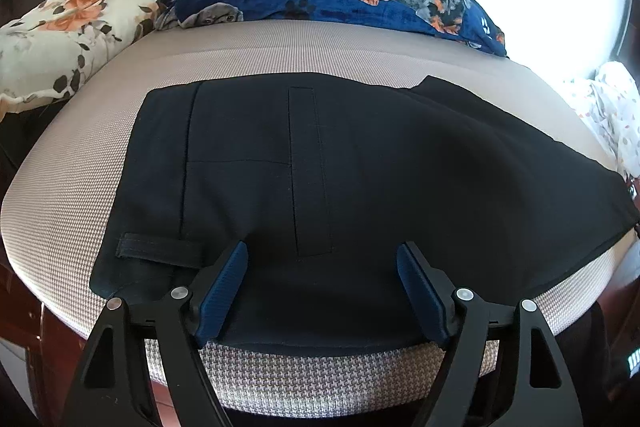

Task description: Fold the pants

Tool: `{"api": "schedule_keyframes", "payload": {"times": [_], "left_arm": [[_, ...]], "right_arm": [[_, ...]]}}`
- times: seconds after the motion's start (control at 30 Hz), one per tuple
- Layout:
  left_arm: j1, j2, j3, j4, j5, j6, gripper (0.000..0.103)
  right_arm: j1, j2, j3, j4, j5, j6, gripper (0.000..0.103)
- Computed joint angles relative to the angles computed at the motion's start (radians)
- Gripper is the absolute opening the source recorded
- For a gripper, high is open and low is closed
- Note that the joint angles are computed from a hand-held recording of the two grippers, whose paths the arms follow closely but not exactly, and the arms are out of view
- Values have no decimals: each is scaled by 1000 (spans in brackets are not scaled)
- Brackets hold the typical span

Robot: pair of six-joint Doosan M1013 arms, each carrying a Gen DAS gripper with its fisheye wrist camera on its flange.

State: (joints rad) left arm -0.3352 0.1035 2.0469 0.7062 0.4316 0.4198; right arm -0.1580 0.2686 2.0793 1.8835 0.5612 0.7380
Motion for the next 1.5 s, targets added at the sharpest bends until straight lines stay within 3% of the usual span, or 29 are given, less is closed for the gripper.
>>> {"api": "schedule_keyframes", "payload": {"times": [0.1, 0.23, 0.27, 0.33, 0.43, 0.63, 0.73, 0.77, 0.8, 0.87, 1.0, 1.03, 1.07, 1.1, 1.13, 1.4, 1.43, 1.5], "left_arm": [[-2, 1, -1, 6, 2, -5, 78], [-4, 5, -5, 11, 3, -7, 81], [-4, 5, -5, 12, 2, -7, 81], [-4, 7, -7, 10, 4, -1, 82], [0, 7, -7, 3, -1, 10, 82], [1, 6, -4, 5, -6, 7, 82], [0, 6, -3, 8, -4, 6, 83], [1, 5, -3, 7, -6, 7, 83], [0, 6, -3, 10, -8, 2, 83], [0, 5, 0, 15, -16, -2, 83], [-4, 9, -2, 26, -11, -5, 86], [-4, 9, -3, 24, -11, -3, 86], [-4, 9, -1, 25, -12, -3, 87], [-4, 9, -1, 26, -13, -5, 87], [-4, 10, -2, 25, -13, -3, 88], [-4, 12, -1, 35, -16, -8, 90], [-5, 13, -2, 37, -16, -10, 90], [-5, 14, -1, 41, -18, -11, 90]], "right_arm": [[-2, 1, -4, 38, 23, -39, 14], [-7, 18, -18, -15, 30, 23, 14], [-7, 21, -19, -20, 29, 28, 10], [5, 11, -30, -85, -25, 57, 4], [34, -14, -64, -301, -143, 194, 3], [22, -6, -77, -351, -140, 247, 2], [4, 3, -51, -168, -86, 134, 2], [-9, 12, -33, -66, -32, 59, 3], [-32, 32, -7, 65, 74, 14, 3], [-56, 62, 37, 229, 198, -8, 7], [-72, 73, 75, 340, 284, -65, 13], [-75, 77, 80, 353, 321, -74, 20], [-75, 77, 80, 351, 331, -72, 38], [-70, 71, 82, 364, 338, -95, 45], [-65, 64, 77, 355, 327, -109, 52], [-16, 42, -11, 141, 169, -58, 52], [-7, 33, -23, 100, 130, -50, 49], [8, 22, -47, 0, 61, -12, 22]]}}
